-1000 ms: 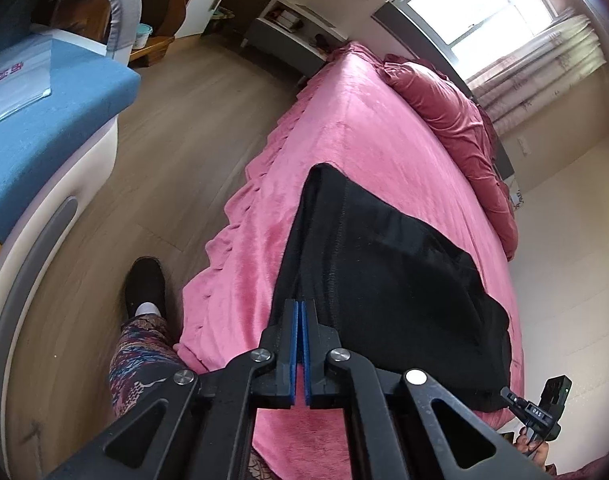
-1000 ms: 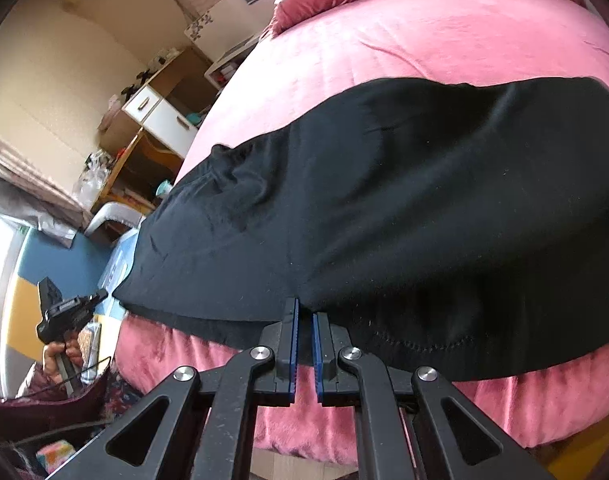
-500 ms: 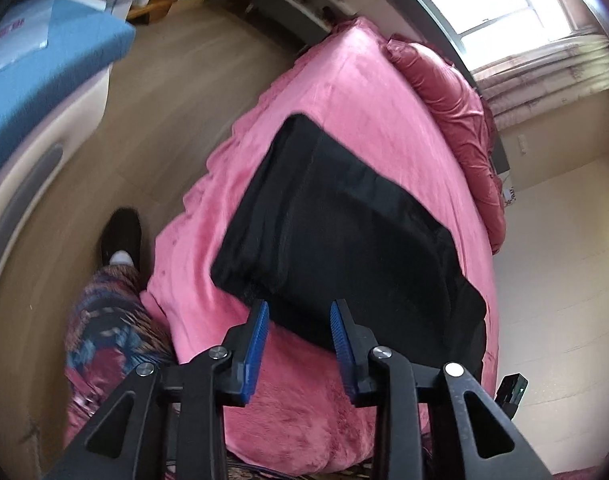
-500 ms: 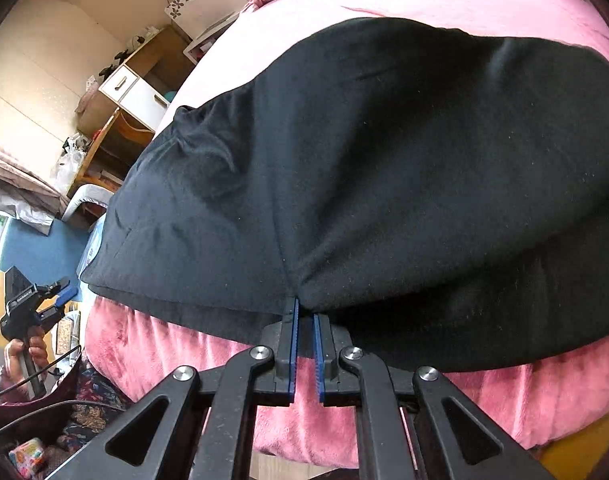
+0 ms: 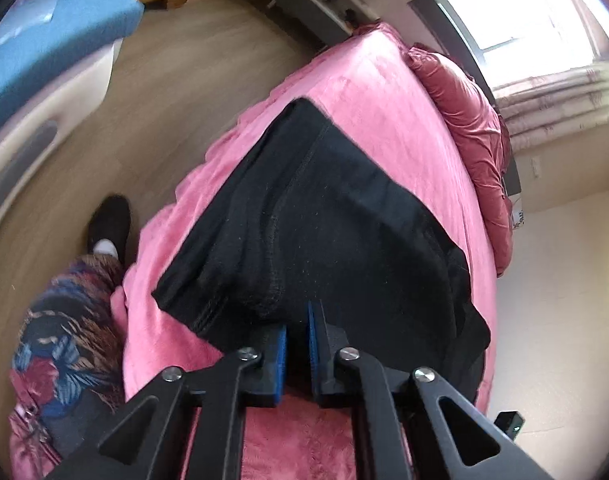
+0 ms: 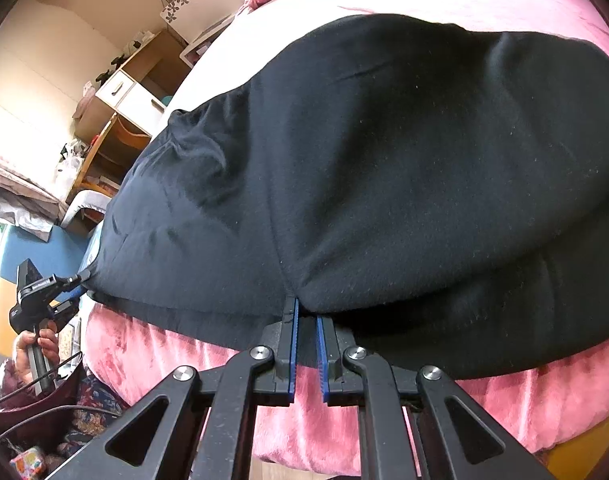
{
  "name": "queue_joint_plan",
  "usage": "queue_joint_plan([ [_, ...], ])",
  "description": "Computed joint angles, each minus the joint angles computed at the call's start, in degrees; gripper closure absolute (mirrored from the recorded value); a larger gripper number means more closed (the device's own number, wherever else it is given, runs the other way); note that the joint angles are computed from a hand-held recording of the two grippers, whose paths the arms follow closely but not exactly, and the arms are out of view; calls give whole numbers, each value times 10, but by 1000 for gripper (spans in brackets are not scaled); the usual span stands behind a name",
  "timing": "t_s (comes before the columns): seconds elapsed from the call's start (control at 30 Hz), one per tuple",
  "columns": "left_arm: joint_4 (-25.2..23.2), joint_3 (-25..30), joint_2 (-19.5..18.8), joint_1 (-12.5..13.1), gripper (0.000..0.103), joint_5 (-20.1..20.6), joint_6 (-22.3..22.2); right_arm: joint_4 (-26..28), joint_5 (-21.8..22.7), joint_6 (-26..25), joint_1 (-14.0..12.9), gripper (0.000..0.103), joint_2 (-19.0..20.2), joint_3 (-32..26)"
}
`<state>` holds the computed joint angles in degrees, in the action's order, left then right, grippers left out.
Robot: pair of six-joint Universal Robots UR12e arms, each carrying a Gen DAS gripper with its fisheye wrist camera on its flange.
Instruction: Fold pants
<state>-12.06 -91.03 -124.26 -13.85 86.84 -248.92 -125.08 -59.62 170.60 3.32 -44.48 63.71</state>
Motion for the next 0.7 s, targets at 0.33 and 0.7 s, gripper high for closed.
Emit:
queue_joint_plan([
  [0.33,-30,-7,19,-4,97,13,61,-14,32,-28,-9,97,-24,23],
  [0.7,-177,34,15,-7,75,50,53,40,21,-42,-8,90,-11,10],
])
